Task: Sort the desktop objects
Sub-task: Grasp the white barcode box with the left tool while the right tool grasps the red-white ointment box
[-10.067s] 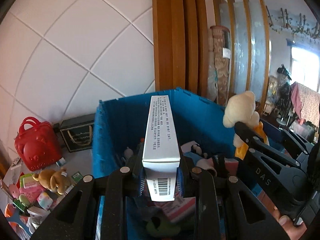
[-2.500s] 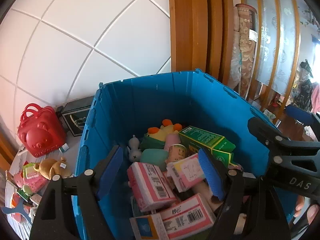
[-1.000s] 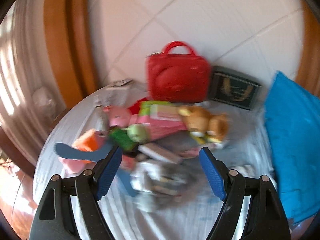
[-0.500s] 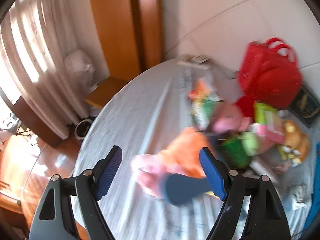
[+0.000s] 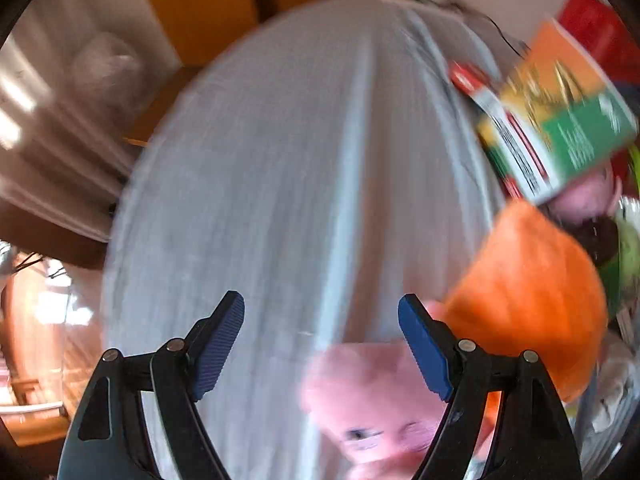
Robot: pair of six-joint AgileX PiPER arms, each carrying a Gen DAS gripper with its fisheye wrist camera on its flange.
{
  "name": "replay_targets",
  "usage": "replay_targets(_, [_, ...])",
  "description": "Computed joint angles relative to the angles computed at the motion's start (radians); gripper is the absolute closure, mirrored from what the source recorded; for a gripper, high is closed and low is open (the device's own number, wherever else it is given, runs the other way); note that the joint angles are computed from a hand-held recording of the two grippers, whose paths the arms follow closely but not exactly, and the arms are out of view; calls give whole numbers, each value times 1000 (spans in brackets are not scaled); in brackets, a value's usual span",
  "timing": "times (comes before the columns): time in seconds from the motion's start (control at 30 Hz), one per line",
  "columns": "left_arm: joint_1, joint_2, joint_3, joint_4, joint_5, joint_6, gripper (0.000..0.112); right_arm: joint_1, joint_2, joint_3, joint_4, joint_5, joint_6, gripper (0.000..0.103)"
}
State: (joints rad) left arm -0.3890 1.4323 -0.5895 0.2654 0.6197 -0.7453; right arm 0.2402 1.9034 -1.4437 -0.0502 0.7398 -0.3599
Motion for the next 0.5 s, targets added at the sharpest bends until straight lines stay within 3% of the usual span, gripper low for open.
replay_targets(0.1, [-121,3,0,65,5,-151,33,29,169,-128,-40,108,19,0])
replay_targets(0.2, [-260,-12,-9,69,29,-229,33,-44,239,-198,122,301,-104,1])
replay_targets(0.33, [-459,19,-61,118,105,-385,33,-164,122,-21,157,297,-251,1])
replay_targets(0.4, [-538,8,-80,125,138,-453,33,-222,16,129,115,240,-329,1])
replay_targets(0.5, [-616,-6,-106,92,160,-483,33,-308,-84,262,94,219,-423,1])
